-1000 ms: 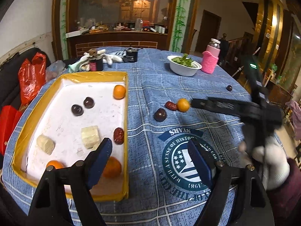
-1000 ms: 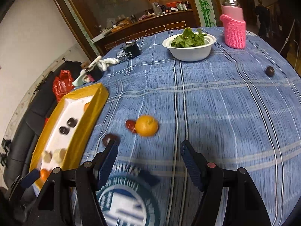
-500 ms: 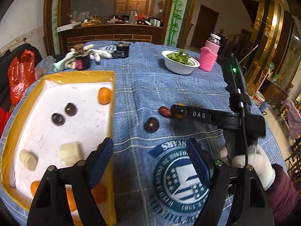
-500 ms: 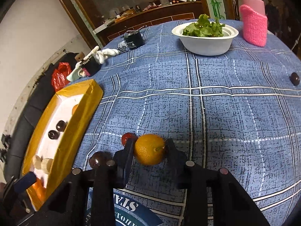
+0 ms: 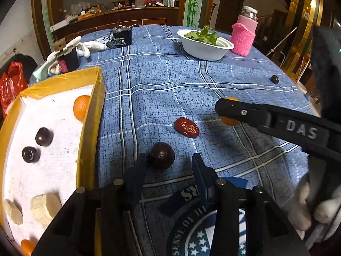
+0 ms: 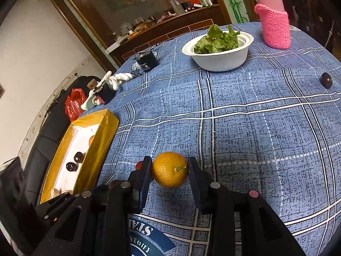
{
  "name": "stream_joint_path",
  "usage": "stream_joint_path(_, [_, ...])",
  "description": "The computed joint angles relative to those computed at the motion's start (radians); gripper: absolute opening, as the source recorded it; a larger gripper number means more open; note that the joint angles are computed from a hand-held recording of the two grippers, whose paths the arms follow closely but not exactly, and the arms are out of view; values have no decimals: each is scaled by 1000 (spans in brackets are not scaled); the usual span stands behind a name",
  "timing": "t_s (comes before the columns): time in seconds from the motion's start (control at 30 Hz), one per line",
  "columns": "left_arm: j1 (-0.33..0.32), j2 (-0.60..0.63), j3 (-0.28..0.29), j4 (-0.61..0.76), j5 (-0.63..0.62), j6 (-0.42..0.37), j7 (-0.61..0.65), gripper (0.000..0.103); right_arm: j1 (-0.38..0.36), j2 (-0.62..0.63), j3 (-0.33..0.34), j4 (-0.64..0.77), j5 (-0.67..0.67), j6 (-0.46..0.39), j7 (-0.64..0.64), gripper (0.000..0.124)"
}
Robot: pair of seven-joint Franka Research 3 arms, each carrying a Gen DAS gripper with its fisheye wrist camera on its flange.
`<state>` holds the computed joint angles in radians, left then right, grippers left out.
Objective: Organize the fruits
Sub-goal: 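Grasp an orange with the right tool while the left tool grasps a dark plum, then carry the orange and plum over the tray with both tools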
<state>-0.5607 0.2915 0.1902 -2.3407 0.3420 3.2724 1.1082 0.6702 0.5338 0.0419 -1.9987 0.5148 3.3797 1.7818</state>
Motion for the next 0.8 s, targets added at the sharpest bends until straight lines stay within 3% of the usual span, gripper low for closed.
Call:
stream_joint_path(0.13, [-267, 36, 257, 19, 10, -23, -46, 41, 3, -3, 2, -1, -5, 3, -8, 38])
stream_joint_path(0.2, [-402, 54, 394, 14, 29, -19, -93, 25, 9, -5, -2, -2, -2, 5, -10, 38])
stream_joint_path(0.23, [-431, 58, 425, 12, 31, -18, -103, 24, 10, -6, -1, -3, 0, 10, -11, 38])
stream_joint_path(0.27, [-425, 53, 422, 4, 29, -6, -109, 24, 21, -6, -10, -4, 5, 11, -13, 38])
stream_joint_path(0.4, [-326, 20, 332, -25, -4, 41, -84, 24, 160, 9, -155, 19, 62, -34, -23, 38])
stream_joint_path(0.5, [-117, -27, 134, -56, 7, 76, -79, 24, 140, 8, -137, 20, 47, -31, -16, 38])
stream_joint_path(0.6, [-28, -50, 48, -83, 0, 111, -72, 24, 164, 9, -161, 23, 46, -28, -22, 38])
stream_joint_path(0.73, [195, -68, -156, -100, 67, 131, -135, 24, 166, 16, -164, 34, 35, -42, -26, 38])
stream_joint_path(0.8, [265, -74, -220, -107, 79, 135, -145, 24, 185, 21, -185, 37, 34, -51, -21, 38])
